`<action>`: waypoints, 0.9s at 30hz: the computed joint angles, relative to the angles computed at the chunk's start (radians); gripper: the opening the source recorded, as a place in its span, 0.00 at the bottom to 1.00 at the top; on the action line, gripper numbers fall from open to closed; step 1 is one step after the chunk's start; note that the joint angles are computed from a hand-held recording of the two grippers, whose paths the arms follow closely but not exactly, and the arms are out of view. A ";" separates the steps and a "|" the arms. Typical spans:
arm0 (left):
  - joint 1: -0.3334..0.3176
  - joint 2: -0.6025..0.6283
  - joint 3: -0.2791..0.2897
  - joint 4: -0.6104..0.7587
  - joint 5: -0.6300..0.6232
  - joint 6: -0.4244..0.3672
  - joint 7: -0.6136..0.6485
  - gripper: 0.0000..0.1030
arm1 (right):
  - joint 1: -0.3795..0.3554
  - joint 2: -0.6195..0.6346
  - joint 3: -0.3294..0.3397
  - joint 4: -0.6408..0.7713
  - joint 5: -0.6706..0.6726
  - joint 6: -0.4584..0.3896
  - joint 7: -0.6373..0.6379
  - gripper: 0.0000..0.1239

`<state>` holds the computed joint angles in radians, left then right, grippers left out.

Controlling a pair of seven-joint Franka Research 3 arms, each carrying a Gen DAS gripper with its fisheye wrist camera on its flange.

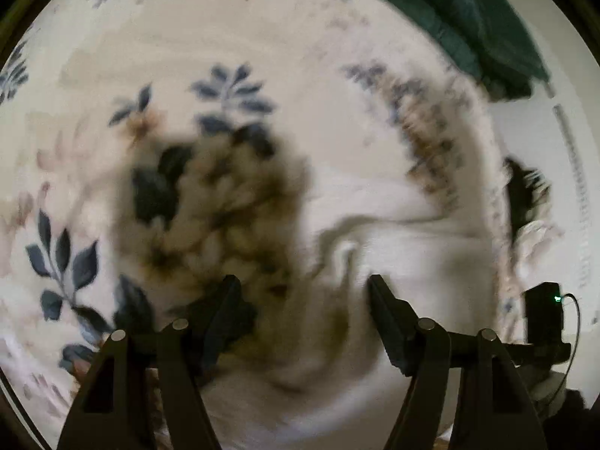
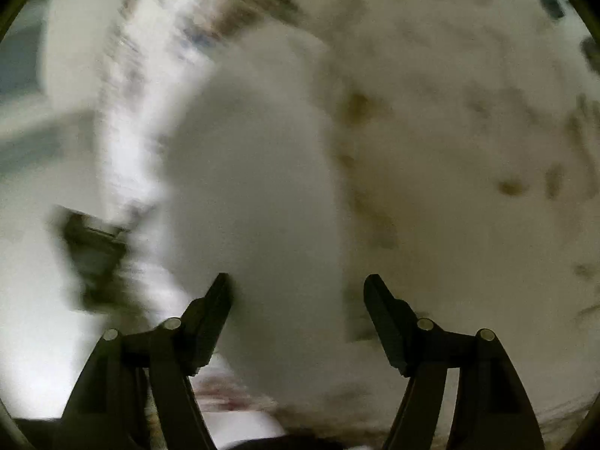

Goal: Fold small clothes

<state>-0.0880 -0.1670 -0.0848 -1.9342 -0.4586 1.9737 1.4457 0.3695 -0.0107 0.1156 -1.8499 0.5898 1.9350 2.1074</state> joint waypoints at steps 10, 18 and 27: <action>0.002 -0.037 0.092 -0.176 -0.444 0.057 0.163 0.76 | -0.021 0.014 -0.032 -0.109 0.393 0.143 -0.288 0.67; 0.033 0.052 0.043 -0.088 -0.615 -0.044 0.287 0.67 | -0.023 0.160 0.020 0.002 0.549 0.185 -0.439 0.66; 0.040 0.084 0.015 0.070 -0.470 0.029 0.178 0.26 | -0.006 0.264 0.041 0.250 0.364 0.206 -0.273 0.33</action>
<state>-0.0477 -0.0826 -0.0698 -1.8646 -0.9286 2.0027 1.6237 0.3635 0.2534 0.1569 -1.5995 0.9539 2.1408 1.8347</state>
